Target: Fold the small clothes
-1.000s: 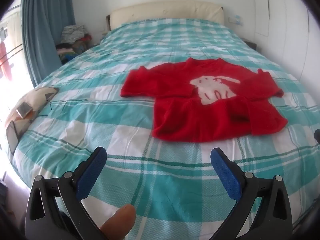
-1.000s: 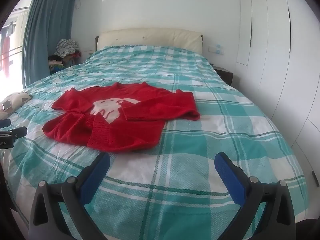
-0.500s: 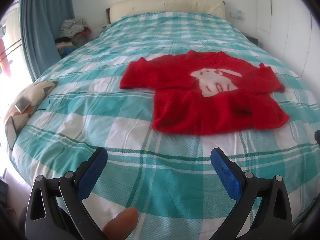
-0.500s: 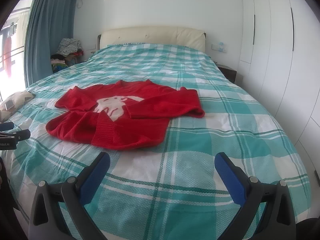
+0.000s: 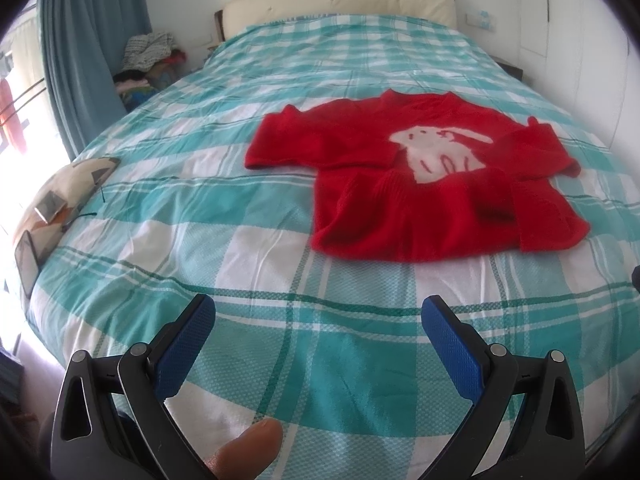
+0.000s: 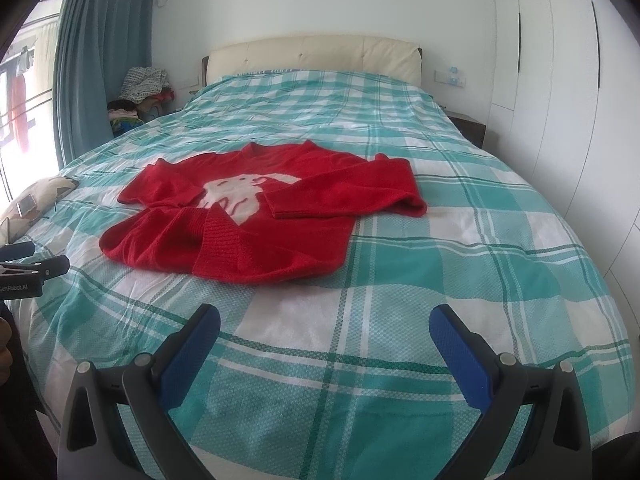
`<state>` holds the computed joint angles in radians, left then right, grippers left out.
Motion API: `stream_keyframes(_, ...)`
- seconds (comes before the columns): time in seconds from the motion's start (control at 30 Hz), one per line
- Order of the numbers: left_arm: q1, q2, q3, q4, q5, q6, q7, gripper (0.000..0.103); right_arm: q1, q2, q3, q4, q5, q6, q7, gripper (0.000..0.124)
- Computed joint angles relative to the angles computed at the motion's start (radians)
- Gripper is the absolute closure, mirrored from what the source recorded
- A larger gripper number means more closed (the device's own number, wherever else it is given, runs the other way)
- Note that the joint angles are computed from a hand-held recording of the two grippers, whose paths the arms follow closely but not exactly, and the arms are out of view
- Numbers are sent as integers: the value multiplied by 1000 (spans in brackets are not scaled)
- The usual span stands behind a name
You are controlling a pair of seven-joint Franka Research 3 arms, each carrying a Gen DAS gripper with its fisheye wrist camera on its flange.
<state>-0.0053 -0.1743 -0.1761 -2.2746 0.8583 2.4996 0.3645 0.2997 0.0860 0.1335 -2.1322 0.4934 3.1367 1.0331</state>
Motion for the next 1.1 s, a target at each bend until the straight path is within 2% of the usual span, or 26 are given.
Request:
stream_keyframes(0.2,-6,11,0,11,-12,-24,10,0,3,-3,0,-5,-4,12,-1,21)
stream_keyframes(0.97,-11,19,4,12,-25,-30,22,0,7,2,-5,-4,-51,3,30,21)
stream_keyframes(1.1,-13,21,4,14,-30,-36,28,0,27,3,-30,-10,-108,6,82,21)
